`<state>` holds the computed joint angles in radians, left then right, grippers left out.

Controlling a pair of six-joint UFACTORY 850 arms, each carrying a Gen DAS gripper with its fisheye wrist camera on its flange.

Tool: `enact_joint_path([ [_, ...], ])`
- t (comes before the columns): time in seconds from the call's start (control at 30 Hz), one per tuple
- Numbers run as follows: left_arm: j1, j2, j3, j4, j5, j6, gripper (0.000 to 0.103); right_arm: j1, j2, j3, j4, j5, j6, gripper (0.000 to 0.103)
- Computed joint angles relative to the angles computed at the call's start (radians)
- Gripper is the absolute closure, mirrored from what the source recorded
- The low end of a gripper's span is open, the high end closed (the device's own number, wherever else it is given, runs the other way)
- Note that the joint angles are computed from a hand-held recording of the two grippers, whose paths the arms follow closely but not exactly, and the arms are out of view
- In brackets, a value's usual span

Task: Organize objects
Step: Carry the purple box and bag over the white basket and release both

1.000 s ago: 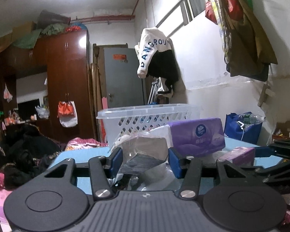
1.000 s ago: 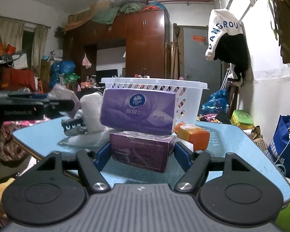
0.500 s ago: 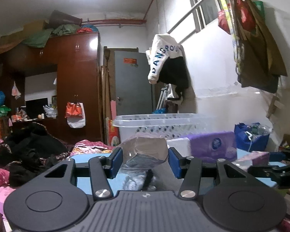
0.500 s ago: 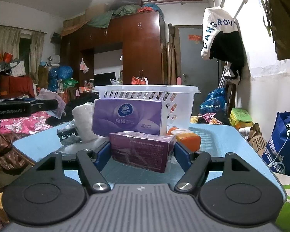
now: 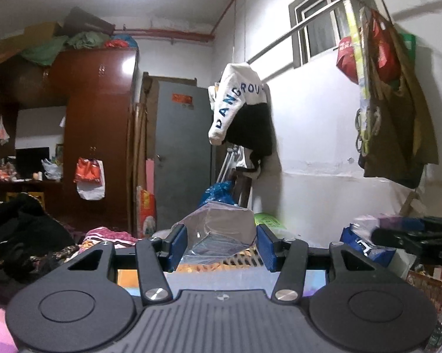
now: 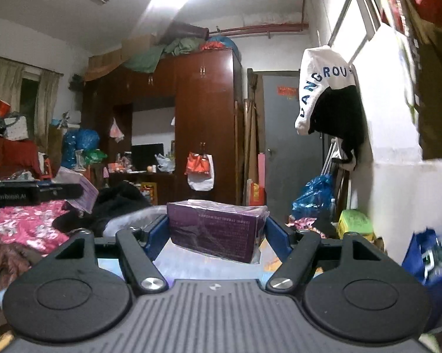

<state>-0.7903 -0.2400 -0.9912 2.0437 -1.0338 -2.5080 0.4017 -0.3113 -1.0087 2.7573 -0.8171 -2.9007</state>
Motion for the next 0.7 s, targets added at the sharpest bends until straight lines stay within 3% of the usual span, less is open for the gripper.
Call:
enact_joint_path([
  [0.17,0.132,-0.094,-0.196,-0.1,0.255,0.124,0.048,0.031,-0.146,-0.261,0.031,0.209,-0.012,0.03],
  [0.33,0.187,-0.157,-0.271,-0.138,0.35,0.147,0.048,0.033,-0.26,-0.42,-0.083,0.356,0.123,0.03],
  [0.5,0.212,-0.173,-0.278,-0.13,0.405,0.126,0.046,0.022,-0.305,-0.473,-0.277,0.38,0.317,0.027],
  [0.53,0.216,-0.171,-0.27,-0.11,0.412,0.102,0.041,0.02,-0.304,-0.467,-0.283,0.365,0.333,0.021],
  [0.57,0.221,-0.172,-0.267,-0.091,0.42,0.081,0.026,0.018,-0.301,-0.456,-0.257,0.342,0.326,0.008],
  [0.6,0.223,-0.172,-0.259,-0.065,0.415,0.049,0.018,0.017,-0.298,-0.447,-0.222,0.322,0.3,0.001],
  [0.63,0.222,-0.172,-0.253,-0.045,0.4,0.025,0.01,0.017,-0.293,-0.431,-0.177,0.298,0.257,0.0],
  [0.7,0.216,-0.157,-0.225,-0.013,0.369,-0.015,0.008,0.013,-0.278,-0.41,-0.159,0.279,0.232,0.0],
])
